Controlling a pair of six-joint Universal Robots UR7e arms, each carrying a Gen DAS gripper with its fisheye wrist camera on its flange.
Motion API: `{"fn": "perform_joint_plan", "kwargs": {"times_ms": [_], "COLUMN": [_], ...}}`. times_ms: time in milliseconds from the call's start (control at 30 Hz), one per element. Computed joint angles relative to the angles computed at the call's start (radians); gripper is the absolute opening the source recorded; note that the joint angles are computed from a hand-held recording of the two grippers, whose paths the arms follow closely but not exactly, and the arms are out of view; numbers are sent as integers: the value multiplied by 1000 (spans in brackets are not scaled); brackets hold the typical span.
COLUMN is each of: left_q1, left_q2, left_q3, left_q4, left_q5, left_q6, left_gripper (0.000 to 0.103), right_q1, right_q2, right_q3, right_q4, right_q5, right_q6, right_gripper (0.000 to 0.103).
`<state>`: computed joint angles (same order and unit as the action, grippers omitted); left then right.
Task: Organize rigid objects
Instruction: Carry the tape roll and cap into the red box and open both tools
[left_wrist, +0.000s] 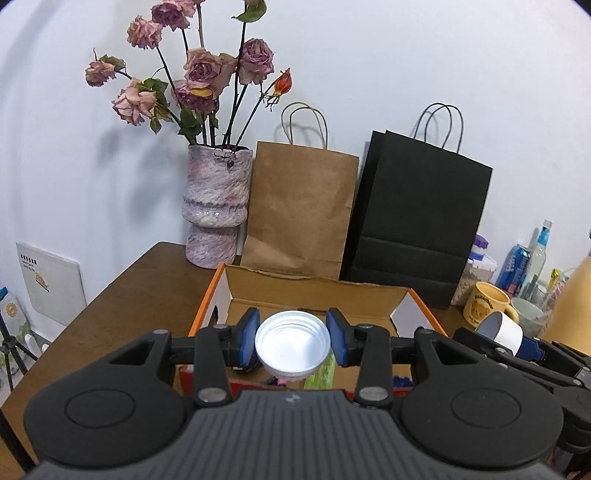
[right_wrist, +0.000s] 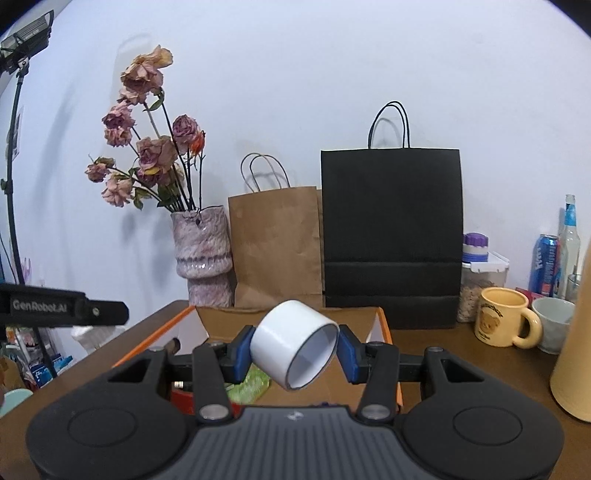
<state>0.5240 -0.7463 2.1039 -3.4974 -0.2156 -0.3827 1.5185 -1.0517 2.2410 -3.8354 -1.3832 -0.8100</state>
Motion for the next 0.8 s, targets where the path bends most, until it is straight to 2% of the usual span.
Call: {"fn": "perform_joint_plan", "kwargs": {"times_ms": [167, 300, 800], "left_q1": [46, 80, 211], "left_q2": [41, 64, 100], "left_q3": [-70, -120, -261], "left_q4": [-126, -158, -52], "left_q5": [-35, -54, -85], "left_q6": [126, 186, 218], "left_gripper": [41, 41, 41], "right_q1": [25, 42, 100], "right_q2": [40, 75, 204], "right_q3": [-75, -129, -339], "right_q4": [44, 74, 220], "right_q5": [-27, -53, -190], "right_q6": [8, 11, 64], "right_gripper": [46, 46, 46]}}
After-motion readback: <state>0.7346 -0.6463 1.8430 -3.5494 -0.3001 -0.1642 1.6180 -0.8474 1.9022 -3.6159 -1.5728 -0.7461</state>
